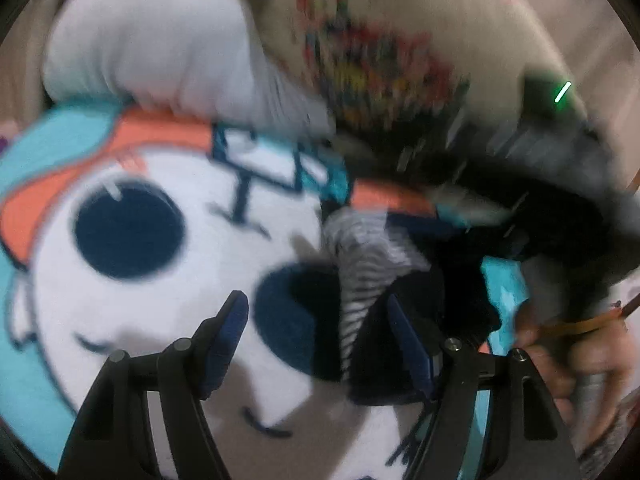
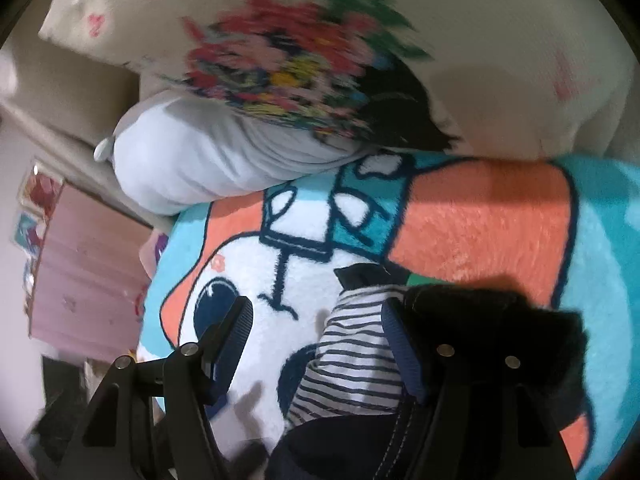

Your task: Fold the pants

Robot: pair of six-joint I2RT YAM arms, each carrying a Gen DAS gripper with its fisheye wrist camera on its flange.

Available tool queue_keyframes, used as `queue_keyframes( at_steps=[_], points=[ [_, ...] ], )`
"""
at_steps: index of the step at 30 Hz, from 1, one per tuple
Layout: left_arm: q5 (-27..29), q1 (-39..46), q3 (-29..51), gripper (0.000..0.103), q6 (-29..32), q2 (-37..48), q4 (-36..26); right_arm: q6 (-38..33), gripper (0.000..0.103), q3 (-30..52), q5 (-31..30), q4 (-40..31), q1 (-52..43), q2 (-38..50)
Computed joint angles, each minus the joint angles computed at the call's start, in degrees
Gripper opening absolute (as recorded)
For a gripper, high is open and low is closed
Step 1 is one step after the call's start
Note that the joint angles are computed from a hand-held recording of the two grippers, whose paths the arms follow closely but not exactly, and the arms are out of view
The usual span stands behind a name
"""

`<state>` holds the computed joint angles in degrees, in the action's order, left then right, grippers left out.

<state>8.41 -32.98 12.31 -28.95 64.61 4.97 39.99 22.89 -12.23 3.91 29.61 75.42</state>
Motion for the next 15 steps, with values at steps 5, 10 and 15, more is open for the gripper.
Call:
queue_keyframes(
  at_steps=[5, 10, 15],
  points=[
    [1.72, -0.86, -1.67, 0.071, -1.68, 7.25, 8.07, -2.99, 0.071, 6.09, -14.47, 0.66, -2.49, 11.01],
    [-1.39, -3.39, -1.94, 0.071, -2.23, 7.24, 8.77, -3.0, 0.068, 11.46, -5.24, -2.4, -2.97, 18.78],
    [0.64, -1.63, -1.47, 0.071, 0.33, 4.17, 3.99, -0.34, 0.071, 3.62, 10.03, -3.34, 0.3, 3.15]
  ],
)
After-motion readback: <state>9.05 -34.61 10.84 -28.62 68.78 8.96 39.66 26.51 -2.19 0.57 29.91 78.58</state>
